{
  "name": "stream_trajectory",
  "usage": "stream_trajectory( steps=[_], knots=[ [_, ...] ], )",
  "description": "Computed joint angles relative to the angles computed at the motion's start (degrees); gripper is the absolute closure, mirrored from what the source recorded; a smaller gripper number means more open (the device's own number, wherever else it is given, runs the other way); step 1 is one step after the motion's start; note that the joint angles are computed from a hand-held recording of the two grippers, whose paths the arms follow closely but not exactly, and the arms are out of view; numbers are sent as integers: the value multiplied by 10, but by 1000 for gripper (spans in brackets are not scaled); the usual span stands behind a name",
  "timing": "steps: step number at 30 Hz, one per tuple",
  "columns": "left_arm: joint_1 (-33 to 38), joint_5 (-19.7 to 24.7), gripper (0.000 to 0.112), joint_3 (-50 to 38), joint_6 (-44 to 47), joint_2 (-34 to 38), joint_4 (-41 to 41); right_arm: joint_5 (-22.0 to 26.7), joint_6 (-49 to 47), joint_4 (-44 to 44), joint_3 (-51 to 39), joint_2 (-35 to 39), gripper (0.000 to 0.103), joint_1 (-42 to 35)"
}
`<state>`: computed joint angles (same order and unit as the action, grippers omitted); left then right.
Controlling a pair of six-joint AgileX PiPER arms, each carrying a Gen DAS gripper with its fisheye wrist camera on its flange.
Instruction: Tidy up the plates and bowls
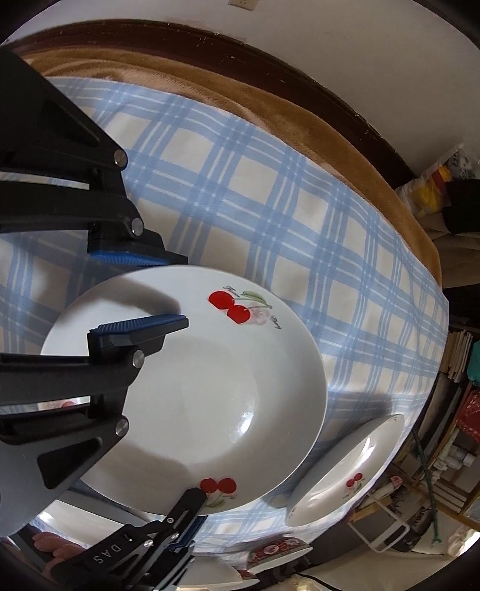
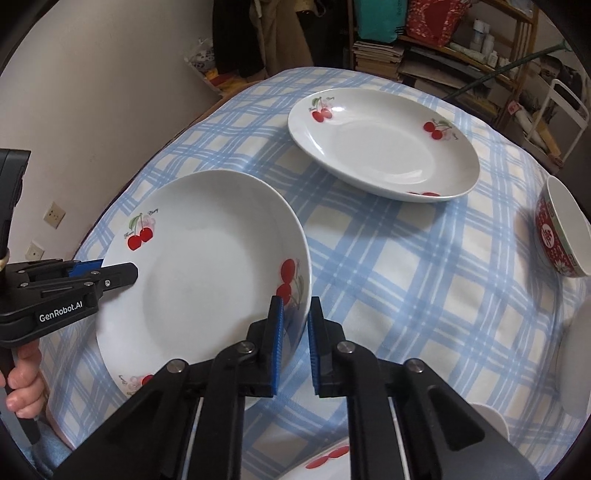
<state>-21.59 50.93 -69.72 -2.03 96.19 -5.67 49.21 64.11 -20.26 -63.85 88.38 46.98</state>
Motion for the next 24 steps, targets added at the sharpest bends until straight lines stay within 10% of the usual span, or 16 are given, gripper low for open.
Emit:
stream_trajectory(
  steps=[24],
  knots=[
    [-58, 12, 95, 11, -32, -80, 13, 23, 13, 5, 52, -96, 90, -14]
  ],
)
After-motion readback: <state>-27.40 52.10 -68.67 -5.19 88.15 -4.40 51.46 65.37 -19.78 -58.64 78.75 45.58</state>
